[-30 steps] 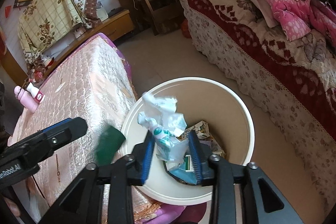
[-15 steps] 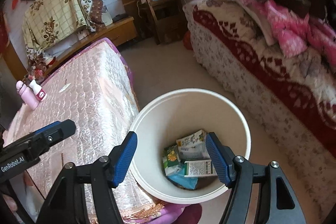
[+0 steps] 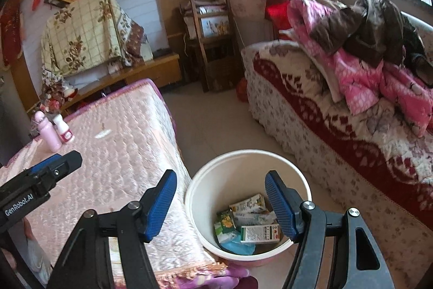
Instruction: Collect trash
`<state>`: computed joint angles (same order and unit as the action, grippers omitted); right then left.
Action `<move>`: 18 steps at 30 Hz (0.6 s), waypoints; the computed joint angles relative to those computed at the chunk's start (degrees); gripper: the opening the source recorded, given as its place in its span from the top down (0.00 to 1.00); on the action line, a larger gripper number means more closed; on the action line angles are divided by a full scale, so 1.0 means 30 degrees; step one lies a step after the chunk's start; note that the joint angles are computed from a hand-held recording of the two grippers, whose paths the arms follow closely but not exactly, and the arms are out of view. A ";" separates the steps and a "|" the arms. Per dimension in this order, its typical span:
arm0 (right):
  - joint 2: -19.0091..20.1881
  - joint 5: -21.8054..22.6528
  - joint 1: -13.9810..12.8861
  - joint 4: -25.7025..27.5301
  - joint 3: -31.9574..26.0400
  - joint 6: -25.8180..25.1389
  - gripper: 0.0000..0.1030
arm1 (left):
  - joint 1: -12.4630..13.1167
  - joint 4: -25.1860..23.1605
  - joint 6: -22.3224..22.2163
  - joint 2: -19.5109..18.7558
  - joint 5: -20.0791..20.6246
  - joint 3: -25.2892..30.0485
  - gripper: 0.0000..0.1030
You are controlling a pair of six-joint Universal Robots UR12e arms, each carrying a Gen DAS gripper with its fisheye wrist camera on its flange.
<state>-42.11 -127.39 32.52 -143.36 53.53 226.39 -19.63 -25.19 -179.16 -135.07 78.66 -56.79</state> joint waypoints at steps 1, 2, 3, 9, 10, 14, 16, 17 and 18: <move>-0.0001 -0.0284 0.0109 -0.0074 -0.0104 -0.0104 0.31 | 0.0028 0.0371 0.0010 0.0175 0.0075 -0.0260 0.35; 0.0005 -0.0424 0.0162 -0.0130 -0.0178 -0.0183 0.31 | 0.0023 0.0690 -0.0004 0.0292 0.0177 -0.0451 0.35; 0.0002 -0.0671 0.0257 -0.0274 -0.0246 -0.0293 0.31 | 0.0047 0.1145 -0.0012 0.0474 0.0322 -0.0736 0.35; -0.0035 -0.1563 0.0657 -0.0894 -0.0522 -0.0845 0.31 | 0.0198 0.2511 -0.0074 0.1128 0.0395 -0.1684 0.35; -0.0019 -0.1713 0.0728 -0.0989 -0.0596 -0.0971 0.31 | 0.0222 0.2689 -0.0088 0.1224 0.0401 -0.1830 0.35; 0.0022 -0.1889 0.0865 -0.1167 -0.0816 -0.1369 0.31 | 0.0252 0.3433 -0.0010 0.1497 0.0606 -0.2241 0.35; 0.0069 -0.1957 0.0929 -0.1182 -0.0982 -0.1519 0.31 | 0.0253 0.3806 0.0072 0.1615 0.0745 -0.2457 0.35; 0.0091 -0.1968 0.0935 -0.1246 -0.1028 -0.1601 0.31 | 0.0248 0.3902 0.0092 0.1635 0.0796 -0.2490 0.35; 0.0111 -0.2016 0.0961 -0.1327 -0.1066 -0.1686 0.31 | 0.0254 0.4055 0.0102 0.1674 0.0835 -0.2560 0.35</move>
